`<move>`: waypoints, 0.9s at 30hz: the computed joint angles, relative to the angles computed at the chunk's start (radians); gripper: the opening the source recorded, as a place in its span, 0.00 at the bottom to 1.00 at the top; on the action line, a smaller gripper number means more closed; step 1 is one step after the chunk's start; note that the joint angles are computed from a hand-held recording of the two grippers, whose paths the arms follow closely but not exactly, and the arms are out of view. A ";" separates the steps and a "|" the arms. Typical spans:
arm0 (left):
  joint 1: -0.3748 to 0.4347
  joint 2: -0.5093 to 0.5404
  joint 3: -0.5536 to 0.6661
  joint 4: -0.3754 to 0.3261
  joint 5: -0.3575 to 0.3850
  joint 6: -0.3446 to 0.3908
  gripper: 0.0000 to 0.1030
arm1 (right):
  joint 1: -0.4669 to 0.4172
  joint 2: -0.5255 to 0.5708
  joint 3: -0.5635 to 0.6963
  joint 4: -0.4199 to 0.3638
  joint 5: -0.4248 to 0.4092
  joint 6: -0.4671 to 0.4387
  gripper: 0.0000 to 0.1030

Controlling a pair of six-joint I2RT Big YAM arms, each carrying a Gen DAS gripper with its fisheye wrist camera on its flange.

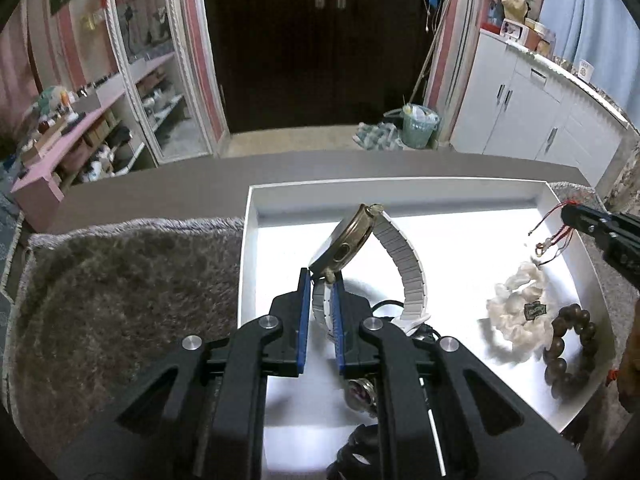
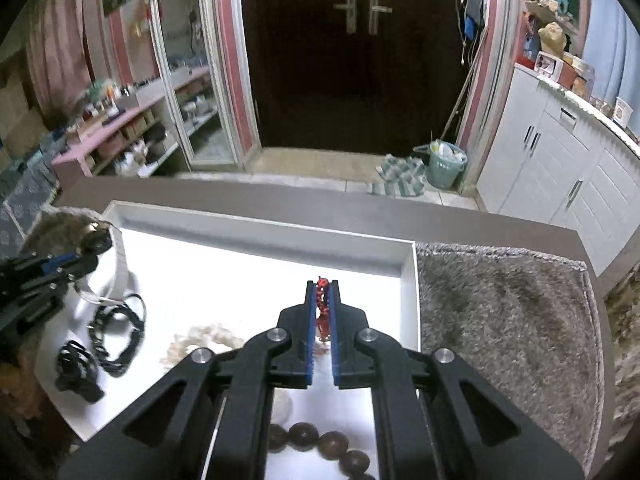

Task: Organize jewelry
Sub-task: 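Carry the watch and tassel charm into the white tray and open both tools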

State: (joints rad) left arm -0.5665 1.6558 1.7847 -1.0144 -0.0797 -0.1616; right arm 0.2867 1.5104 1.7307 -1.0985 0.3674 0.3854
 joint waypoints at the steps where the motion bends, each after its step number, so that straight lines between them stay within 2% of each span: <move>1: 0.005 0.009 0.009 -0.012 0.013 -0.002 0.08 | -0.003 0.009 0.009 -0.011 0.004 -0.002 0.05; 6: 0.021 0.044 0.046 -0.058 0.058 -0.011 0.07 | -0.019 0.056 0.049 -0.069 -0.011 0.007 0.05; 9: 0.024 0.078 0.089 -0.113 0.061 0.004 0.07 | -0.018 0.072 0.057 -0.092 -0.009 0.014 0.05; 16: 0.027 0.121 0.145 -0.171 0.045 0.011 0.07 | -0.021 0.073 0.048 -0.096 -0.017 0.029 0.07; 21: 0.032 0.135 0.167 -0.186 0.046 0.021 0.07 | -0.025 0.066 0.048 -0.103 -0.023 0.031 0.08; 22: 0.034 0.134 0.168 -0.184 0.052 0.019 0.08 | -0.022 0.063 0.049 -0.106 -0.020 0.029 0.17; 23: 0.036 0.127 0.159 -0.179 0.060 0.018 0.14 | -0.020 0.058 0.050 -0.101 -0.024 0.025 0.25; 24: 0.039 0.125 0.160 -0.181 0.067 0.021 0.18 | -0.018 0.046 0.040 -0.090 -0.025 0.017 0.43; 25: 0.040 0.121 0.159 -0.178 0.069 0.023 0.25 | -0.010 0.039 0.038 -0.084 -0.010 0.004 0.47; 27: 0.041 0.114 0.157 -0.173 0.070 0.023 0.27 | 0.009 0.026 0.039 -0.095 0.030 -0.026 0.46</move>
